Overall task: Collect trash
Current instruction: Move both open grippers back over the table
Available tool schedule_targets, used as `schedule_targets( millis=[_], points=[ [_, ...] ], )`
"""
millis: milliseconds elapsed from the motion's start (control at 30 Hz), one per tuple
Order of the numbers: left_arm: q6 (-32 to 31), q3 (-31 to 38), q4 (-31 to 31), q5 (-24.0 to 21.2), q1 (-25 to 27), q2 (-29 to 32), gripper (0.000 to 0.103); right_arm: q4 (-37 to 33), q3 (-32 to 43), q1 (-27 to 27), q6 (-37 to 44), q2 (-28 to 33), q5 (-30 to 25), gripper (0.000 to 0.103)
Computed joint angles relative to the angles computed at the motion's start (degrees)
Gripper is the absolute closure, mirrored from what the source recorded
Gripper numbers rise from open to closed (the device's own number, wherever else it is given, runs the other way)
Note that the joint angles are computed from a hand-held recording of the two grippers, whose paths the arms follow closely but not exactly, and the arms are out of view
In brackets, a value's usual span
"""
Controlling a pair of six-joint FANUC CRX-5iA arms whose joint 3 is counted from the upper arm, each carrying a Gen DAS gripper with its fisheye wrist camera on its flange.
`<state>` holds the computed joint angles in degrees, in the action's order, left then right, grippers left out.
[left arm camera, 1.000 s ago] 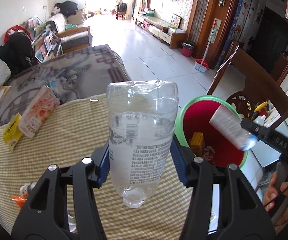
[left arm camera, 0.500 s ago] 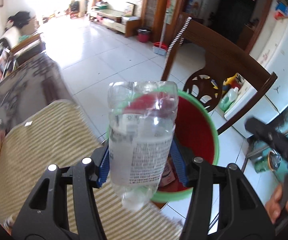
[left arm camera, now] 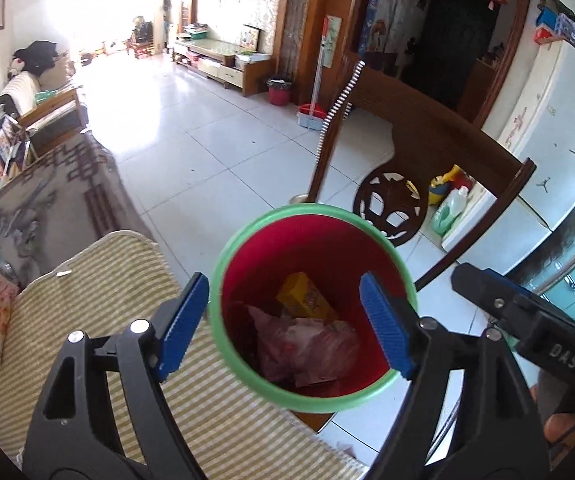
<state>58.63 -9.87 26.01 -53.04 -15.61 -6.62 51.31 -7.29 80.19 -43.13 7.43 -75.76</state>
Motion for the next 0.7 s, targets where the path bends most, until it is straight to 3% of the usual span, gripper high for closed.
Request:
schedule_targets(
  millis=[167,400,567,700],
  points=[
    [3.5,-2.5,0.7,-0.4,6.4,-4.2,0.02,0.4,4.7,-2.9,7.1,4.0,7.2,0.027],
    [7.5,-7.8,-0.5,-4.0,17.9,-9.9,0.02,-2.3,15.4,-5.4,19.5,12.1,16.2,0.02],
    [5.8,-10.2,-1.7,-6.1,26.2,-12.2,0.02,-7.8,27.0,-5.9,30.5,19.5,17.9,0.02],
    [-0.2,-12.9,-1.1,-8.7,36.1,-14.7,0.02,-11.0,36.2,-5.7,35.7,25.2,16.4,0.02]
  ],
)
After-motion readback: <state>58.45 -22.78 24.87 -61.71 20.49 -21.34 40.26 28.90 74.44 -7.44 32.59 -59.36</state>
